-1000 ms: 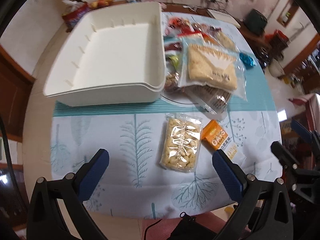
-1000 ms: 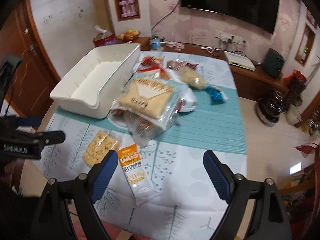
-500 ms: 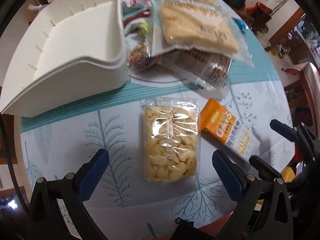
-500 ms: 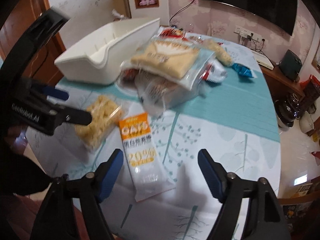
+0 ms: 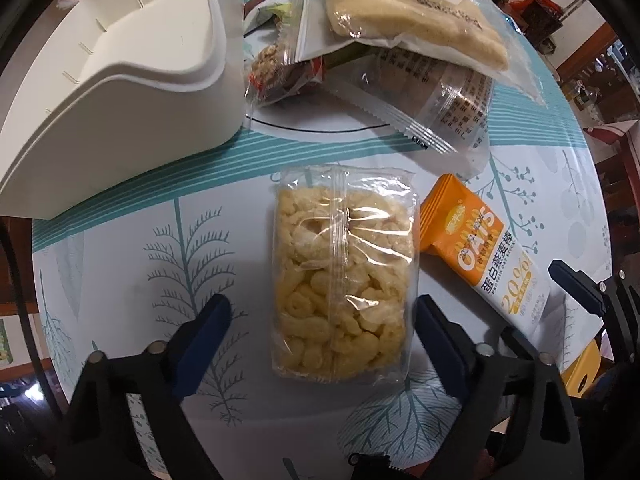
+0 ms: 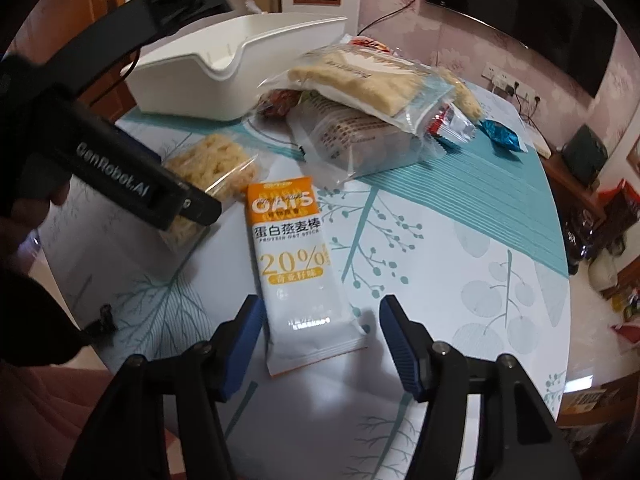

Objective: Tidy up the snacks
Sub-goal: 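Grasp the clear puffed-snack bag with left gripper while right gripper grasps the OATS bar, then carry puffed-snack bag into white tray with left gripper while right gripper carries OATS bar there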

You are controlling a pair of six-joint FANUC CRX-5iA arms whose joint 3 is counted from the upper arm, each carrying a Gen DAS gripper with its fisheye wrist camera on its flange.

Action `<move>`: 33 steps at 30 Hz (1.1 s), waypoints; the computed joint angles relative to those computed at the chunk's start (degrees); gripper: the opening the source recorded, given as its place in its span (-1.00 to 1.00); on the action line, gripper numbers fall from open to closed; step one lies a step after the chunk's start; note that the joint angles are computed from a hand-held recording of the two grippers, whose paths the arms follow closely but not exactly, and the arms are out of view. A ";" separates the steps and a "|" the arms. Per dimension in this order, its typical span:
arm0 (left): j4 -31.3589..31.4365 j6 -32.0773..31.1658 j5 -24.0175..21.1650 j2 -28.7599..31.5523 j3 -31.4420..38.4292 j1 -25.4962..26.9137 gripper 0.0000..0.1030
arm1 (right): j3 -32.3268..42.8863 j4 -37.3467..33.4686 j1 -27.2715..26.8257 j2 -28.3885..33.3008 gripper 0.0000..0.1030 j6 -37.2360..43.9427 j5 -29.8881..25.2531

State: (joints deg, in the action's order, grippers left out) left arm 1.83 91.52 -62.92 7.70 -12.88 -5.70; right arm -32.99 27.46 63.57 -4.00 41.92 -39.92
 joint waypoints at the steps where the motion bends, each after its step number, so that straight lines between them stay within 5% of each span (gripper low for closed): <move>1: 0.04 0.06 0.10 0.08 -0.07 -0.02 0.62 | -0.14 0.32 0.11 0.06 0.04 0.11 0.23; 8: 1.70 0.56 1.92 -0.05 -1.45 -0.85 0.17 | -0.42 1.14 0.04 0.39 -0.08 0.59 1.47; 33: 1.66 10.57 2.19 -8.82 -2.43 -4.42 0.13 | 1.10 -9.41 -2.62 -5.21 -0.20 17.89 2.33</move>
State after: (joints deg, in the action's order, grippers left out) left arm 3.49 102.09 -60.73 -1.12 -15.30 -10.12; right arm -31.89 18.05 60.95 -9.21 59.81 -37.59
